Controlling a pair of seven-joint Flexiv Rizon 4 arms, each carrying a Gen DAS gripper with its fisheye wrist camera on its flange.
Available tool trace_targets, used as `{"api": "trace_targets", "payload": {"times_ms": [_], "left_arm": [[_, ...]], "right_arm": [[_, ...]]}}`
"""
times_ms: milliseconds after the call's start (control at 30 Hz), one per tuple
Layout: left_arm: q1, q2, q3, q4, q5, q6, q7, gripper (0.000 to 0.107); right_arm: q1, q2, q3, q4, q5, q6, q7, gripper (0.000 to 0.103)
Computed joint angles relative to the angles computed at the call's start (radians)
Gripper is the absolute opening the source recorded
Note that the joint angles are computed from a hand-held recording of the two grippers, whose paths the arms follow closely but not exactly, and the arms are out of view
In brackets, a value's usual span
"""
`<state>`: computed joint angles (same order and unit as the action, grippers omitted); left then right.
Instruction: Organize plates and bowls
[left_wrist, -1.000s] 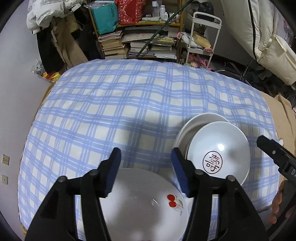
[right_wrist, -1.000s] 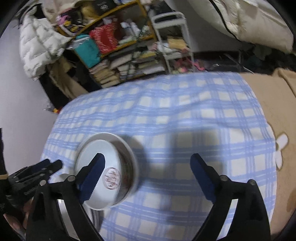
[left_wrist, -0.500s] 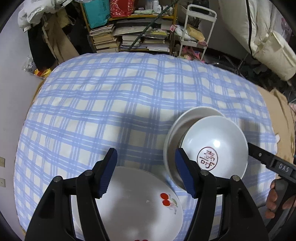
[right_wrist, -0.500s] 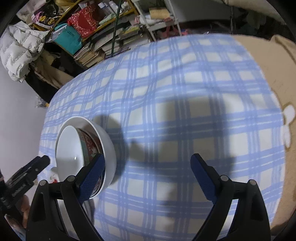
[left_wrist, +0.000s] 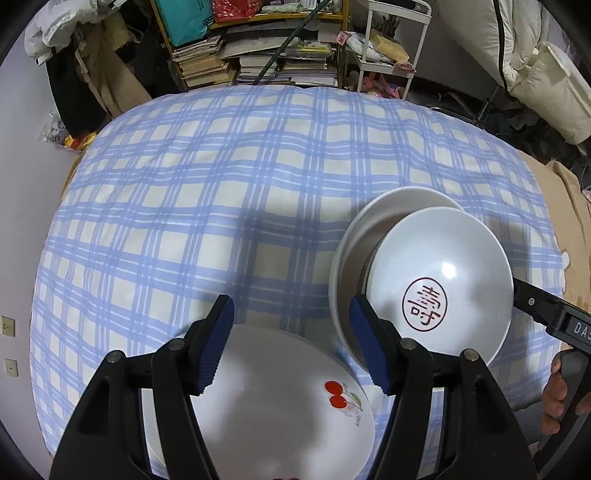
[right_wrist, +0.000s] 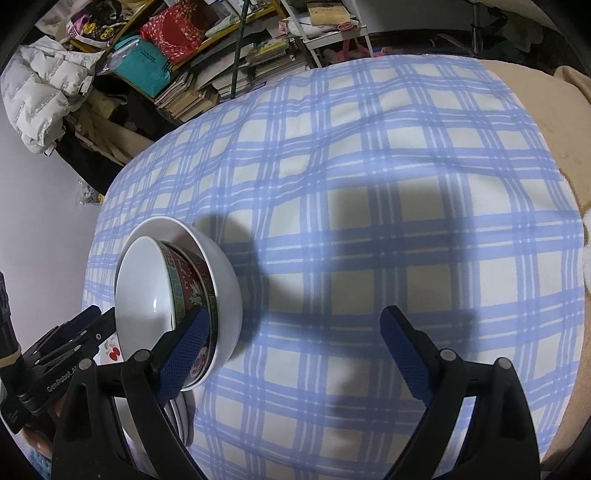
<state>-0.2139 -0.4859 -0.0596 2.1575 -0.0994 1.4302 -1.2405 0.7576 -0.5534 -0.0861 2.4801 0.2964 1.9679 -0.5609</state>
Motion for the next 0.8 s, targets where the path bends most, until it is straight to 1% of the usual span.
{"api": "trace_targets", "payload": {"times_ms": [333,500,633,733,800], "left_arm": [[-0.003,-0.003,0.005,-0.008,0.002,-0.017,-0.004,0.064],[-0.044,-0.01,0.051,-0.033,0.041,-0.024,-0.03,0.064],[-0.057,-0.005,0.064,-0.042,0.052,-0.036,-0.066,0.064],[-0.07,-0.007,0.081,-0.051,0.078,-0.041,-0.08,0.064],[-0.08,-0.009,0.092,-0.059,0.096,-0.046,-0.091,0.064]], "right_arm": [[-0.009,-0.004,0.007,-0.008,-0.001,0.003,-0.002,0.098],[-0.017,-0.008,0.013,-0.016,-0.004,0.0,0.005,0.098],[0.01,-0.008,-0.016,-0.019,0.001,-0.025,0.009,0.098],[-0.032,-0.016,0.019,-0.023,-0.015,-0.006,0.02,0.098],[-0.03,-0.017,0.019,-0.021,-0.014,-0.001,0.019,0.098]]}}
